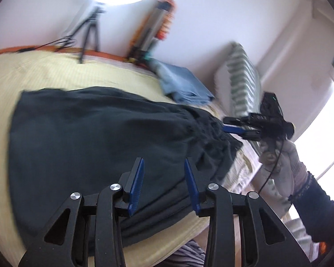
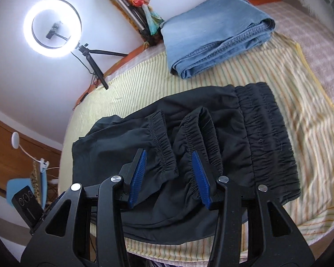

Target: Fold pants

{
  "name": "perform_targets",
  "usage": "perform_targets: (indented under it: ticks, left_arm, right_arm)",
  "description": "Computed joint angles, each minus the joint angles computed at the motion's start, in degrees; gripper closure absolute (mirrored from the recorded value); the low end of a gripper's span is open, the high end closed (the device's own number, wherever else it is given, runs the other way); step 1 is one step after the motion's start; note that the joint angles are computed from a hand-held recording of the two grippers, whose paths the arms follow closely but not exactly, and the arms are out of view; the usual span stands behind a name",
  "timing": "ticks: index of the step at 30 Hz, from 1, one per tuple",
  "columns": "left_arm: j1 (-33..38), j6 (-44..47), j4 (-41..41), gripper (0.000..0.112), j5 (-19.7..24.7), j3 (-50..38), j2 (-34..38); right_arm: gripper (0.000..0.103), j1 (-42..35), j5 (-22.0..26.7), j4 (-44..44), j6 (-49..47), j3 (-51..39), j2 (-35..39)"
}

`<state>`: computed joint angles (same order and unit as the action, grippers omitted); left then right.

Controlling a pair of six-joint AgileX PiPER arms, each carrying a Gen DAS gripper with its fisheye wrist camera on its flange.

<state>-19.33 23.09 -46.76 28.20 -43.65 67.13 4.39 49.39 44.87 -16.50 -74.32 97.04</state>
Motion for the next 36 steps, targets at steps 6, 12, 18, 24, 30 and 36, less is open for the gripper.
perform_targets:
  ticks: [6,12,18,24,30,36]
  left_arm:
    - [-11.1,-5.3,6.5,0.075,-2.1,-9.7,13.1]
    - [-12.9,-9.9,9.9,0.075,-2.9,-12.2,17.0]
    - [-9.1,-15.7,15.6,0.075,-1.4,-8.7,11.3]
    - [-3.2,-19.2,20.1,0.075,0.9,-4.6,3.5]
    - [-0.2,-19.3,22.1,0.075,3.2,-2.2,-0.7]
    - [0.5,-24.1,25.1,0.073,4.0,0.4,-3.5]
  right_arm:
    - [0.058,1.7,1.9,4.5,-5.4,-2.2,4.6]
    - [0.058,5.9,2.4,-6.5,2.2,-7.6,10.7]
    - [0.081,8.4,-0.6,-7.3,0.3,-5.0,9.8]
    - [0.092,5.2,-1.0,-2.8,-5.1,1.1,1.4]
    - [0.092,0.4,-0.1,-13.7,-0.1,5.9,-5.7]
    - [0.076,0.5,1.3,-19.7,4.4,3.4,-3.1]
